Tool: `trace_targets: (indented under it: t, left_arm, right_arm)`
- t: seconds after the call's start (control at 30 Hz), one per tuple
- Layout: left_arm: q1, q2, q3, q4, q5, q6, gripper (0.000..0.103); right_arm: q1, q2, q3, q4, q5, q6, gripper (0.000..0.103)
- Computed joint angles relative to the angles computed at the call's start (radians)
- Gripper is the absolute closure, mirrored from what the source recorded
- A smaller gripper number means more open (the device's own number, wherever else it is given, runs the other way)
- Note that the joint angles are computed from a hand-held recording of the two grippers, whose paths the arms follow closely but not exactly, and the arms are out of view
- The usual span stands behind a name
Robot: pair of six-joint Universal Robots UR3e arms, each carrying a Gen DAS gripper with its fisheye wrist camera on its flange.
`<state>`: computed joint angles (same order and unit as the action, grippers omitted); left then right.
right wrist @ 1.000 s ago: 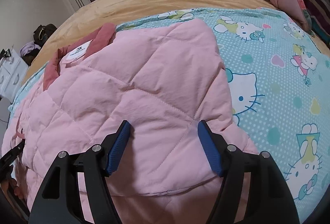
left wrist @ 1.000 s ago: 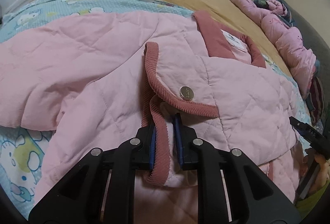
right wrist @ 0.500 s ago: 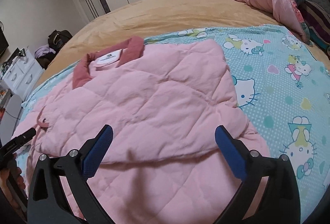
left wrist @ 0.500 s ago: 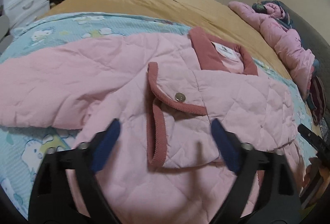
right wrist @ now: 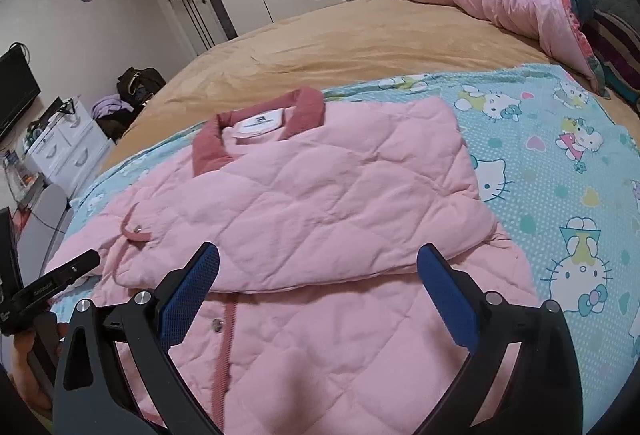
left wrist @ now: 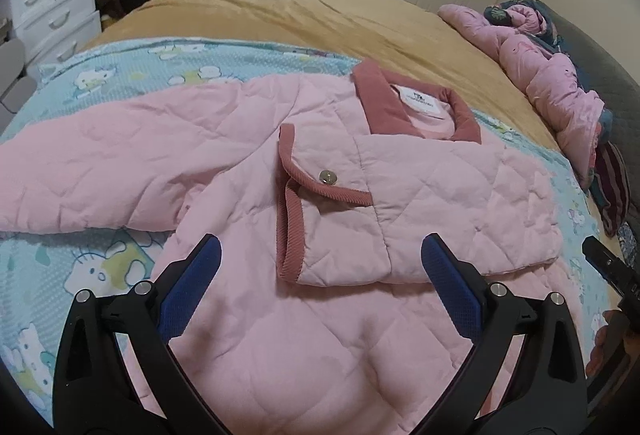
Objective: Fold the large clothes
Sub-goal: 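Move the left gripper to the other sleeve cuff and grasp it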
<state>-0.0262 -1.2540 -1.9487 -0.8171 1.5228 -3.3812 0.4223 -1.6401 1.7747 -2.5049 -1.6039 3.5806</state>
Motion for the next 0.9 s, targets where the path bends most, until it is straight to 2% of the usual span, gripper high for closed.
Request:
trace_targets:
  t: [0.2, 0.27, 0.6, 0.73, 0.9]
  left_arm:
    - [0.023, 0.077, -0.029, -0.032, 0.013, -0.013, 0.009]
    - [0.064, 0.107, -0.038, -0.058, -0.027, 0.012, 0.009]
    - [0.213, 0.225, -0.066, -0.130, -0.040, 0.088, 0.009]
    - [0.340, 0.298, -0.083, -0.193, -0.122, 0.142, 0.009]
    - [0.447, 0.352, -0.099, -0.236, -0.161, 0.206, 0.009]
  right_arm:
    - [0.074, 0.039, -0.081, 0.030, -0.053, 0.030, 0.004]
    - [0.100, 0.066, -0.123, 0.041, -0.062, 0.035, 0.004]
    - [0.227, 0.245, -0.384, 0.099, -0.114, 0.062, 0.004]
    - [0.278, 0.342, -0.515, 0.119, -0.135, 0.073, 0.004]
    - [0.340, 0.463, -0.687, 0.159, -0.182, 0.079, 0.004]
